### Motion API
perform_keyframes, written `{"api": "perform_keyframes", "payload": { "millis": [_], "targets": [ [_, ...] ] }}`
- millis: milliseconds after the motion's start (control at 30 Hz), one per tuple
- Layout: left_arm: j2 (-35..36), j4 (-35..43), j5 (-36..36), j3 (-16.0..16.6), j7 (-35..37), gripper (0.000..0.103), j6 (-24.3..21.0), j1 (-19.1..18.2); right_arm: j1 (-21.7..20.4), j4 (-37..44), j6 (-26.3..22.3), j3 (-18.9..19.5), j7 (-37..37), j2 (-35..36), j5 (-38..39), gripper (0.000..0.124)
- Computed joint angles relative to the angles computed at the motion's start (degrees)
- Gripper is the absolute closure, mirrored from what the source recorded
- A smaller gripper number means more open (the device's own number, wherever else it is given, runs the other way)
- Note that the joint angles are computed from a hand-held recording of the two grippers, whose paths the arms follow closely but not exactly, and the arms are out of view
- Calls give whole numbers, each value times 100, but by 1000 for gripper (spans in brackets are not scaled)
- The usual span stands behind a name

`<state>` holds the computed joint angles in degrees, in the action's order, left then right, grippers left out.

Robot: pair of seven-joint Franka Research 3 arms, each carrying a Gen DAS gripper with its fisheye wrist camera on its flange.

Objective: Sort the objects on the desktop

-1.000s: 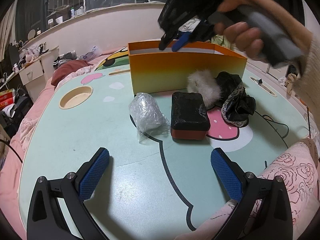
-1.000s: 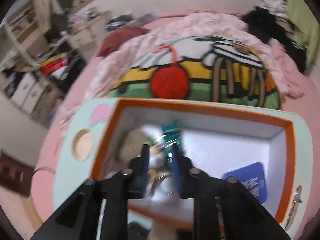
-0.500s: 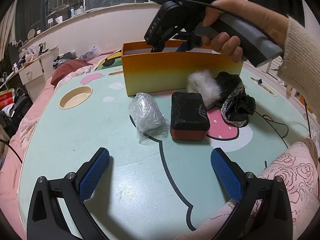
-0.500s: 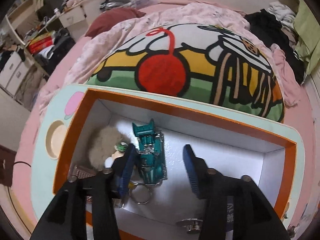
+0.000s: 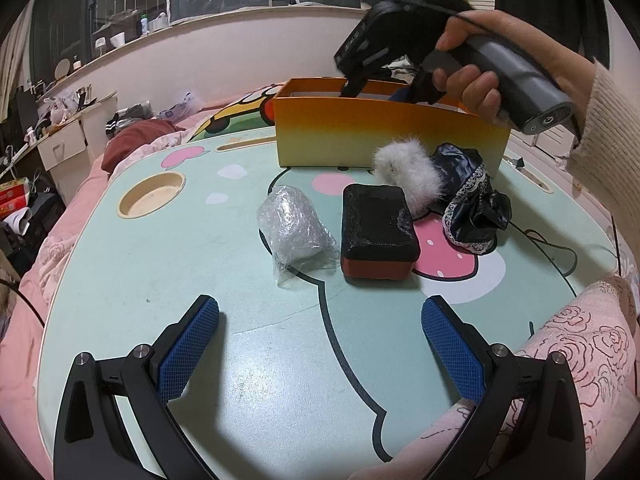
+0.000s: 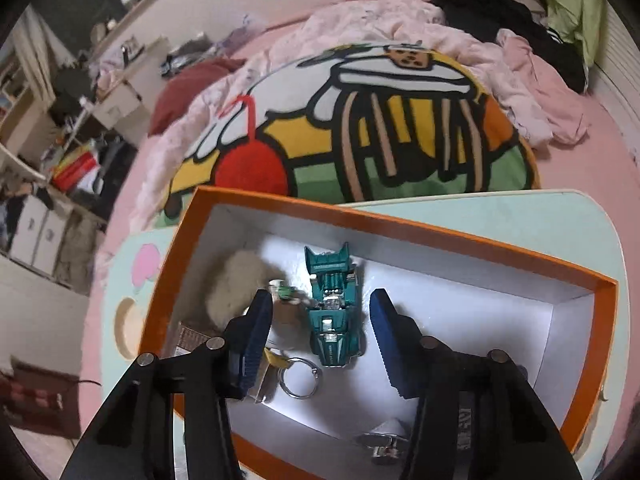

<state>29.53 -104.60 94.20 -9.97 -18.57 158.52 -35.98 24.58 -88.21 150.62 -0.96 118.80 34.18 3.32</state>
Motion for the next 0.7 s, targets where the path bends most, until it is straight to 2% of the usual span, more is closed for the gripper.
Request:
{"api": "perform_keyframes", "payload": {
  "millis": [100, 167, 200, 267, 300, 333, 367, 467, 567, 633, 700],
  "targets": [
    [-7, -3, 9, 1, -6, 2, -1, 0, -399, 296, -121, 440, -306, 220, 666, 68],
    [-7, -6, 11, -2, -13, 2, -2, -1, -553, 145, 98, 614, -474, 172, 1076, 80],
    [-8, -5, 17, -2, -16, 2, -2, -2, -532, -21, 264, 583, -510, 88, 1243, 81],
    [-9, -6, 16, -4, -15, 2, -5, -1, -134, -268, 455, 75, 102, -61, 835, 82],
    [-10, -4, 6, -5, -4, 2, -4, 2, 177, -369, 471, -306, 631, -135, 334, 82],
    [-12, -9, 15, -5, -18, 2, -2, 0, 326, -420, 516, -486, 793, -161, 170, 83],
    [-13, -10, 18, -5, -20, 2, -4, -1, 346, -407, 464, -513, 871, -162, 17, 83],
    [-18, -15, 16, -6, -17, 2, -3, 1, 49, -7, -172, -119, 368, 40, -36, 83],
    [-18, -15, 12, -12, -15, 2, -2, 5, 319, 140, -286, -307, 369, 96, -587, 83],
    [-19, -15, 16, -9, -18, 2, -1, 2, 648, 251, -452, -587, 579, 132, -1187, 83],
    [-19, -15, 18, -10, -23, 2, 4, 5, 839, 157, -388, -763, 944, 77, -1600, 83]
  ]
}}
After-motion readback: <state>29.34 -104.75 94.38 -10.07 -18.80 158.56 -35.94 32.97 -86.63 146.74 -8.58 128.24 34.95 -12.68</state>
